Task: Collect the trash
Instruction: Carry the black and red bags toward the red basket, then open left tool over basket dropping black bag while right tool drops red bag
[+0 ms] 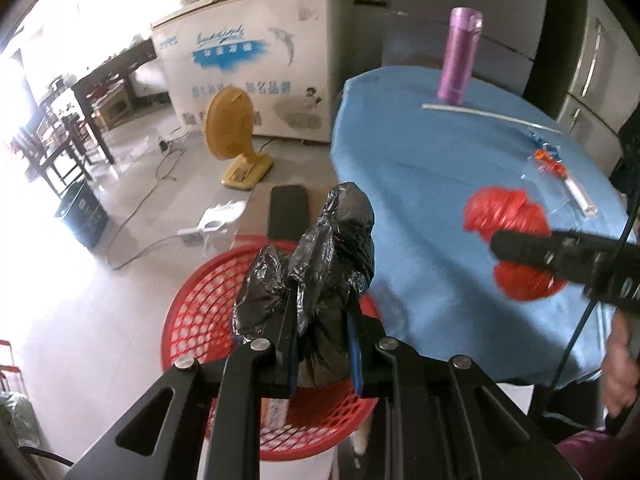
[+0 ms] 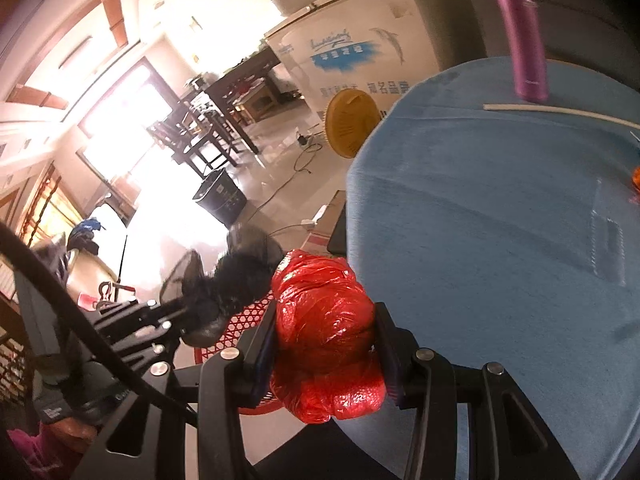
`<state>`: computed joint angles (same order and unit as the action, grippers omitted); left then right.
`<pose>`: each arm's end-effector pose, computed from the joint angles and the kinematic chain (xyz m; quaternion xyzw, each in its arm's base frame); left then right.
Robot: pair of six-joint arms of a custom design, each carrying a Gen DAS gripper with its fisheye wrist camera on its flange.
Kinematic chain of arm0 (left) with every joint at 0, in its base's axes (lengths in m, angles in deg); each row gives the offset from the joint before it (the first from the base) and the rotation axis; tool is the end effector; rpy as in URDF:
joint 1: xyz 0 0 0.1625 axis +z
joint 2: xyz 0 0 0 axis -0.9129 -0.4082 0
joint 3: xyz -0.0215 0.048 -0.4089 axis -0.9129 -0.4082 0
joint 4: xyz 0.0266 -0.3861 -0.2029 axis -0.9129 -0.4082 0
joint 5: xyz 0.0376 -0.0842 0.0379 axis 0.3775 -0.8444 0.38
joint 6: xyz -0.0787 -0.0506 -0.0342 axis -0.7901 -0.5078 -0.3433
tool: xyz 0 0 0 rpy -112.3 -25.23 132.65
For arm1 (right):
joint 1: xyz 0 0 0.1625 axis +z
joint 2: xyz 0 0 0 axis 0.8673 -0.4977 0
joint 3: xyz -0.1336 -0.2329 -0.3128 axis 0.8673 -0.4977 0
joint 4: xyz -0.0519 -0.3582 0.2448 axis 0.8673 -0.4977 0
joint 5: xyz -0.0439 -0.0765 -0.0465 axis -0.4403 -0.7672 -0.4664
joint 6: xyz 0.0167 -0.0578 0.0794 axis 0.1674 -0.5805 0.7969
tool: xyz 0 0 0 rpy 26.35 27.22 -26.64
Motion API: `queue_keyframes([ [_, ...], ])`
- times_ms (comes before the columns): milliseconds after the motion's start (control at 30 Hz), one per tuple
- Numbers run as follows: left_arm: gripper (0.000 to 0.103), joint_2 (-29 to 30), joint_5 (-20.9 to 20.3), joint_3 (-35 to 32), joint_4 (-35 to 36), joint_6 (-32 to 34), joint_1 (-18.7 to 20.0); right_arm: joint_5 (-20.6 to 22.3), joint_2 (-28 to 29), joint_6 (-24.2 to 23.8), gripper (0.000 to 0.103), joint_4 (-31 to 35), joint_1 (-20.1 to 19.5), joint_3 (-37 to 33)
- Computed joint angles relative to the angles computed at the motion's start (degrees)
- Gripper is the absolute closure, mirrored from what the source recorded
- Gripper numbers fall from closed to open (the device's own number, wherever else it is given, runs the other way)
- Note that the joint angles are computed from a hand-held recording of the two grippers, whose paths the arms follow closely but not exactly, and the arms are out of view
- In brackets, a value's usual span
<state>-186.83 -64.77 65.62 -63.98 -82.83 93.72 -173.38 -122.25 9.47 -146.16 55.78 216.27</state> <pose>-0.2011 -0.3393 0.2623 0.2044 0.8854 -0.2324 0.3468 0.2967 -0.3800 0.1590 0.1844 -0.9468 0.2387 0.1120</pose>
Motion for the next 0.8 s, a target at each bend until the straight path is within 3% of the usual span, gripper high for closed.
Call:
queue_keyframes([
  [267, 0.082, -4.6, -0.4, 0.3, 9.6, -6.2, 2.3, 2.4, 4.7, 0.2, 0.056, 1.9, 0.5, -2.2],
  [800, 0.082, -3.7, 2.2, 0.9, 10.3, -6.3, 3.5, 3.4, 10.0, 2.5, 0.055, 3.3, 1.1, -3.7],
])
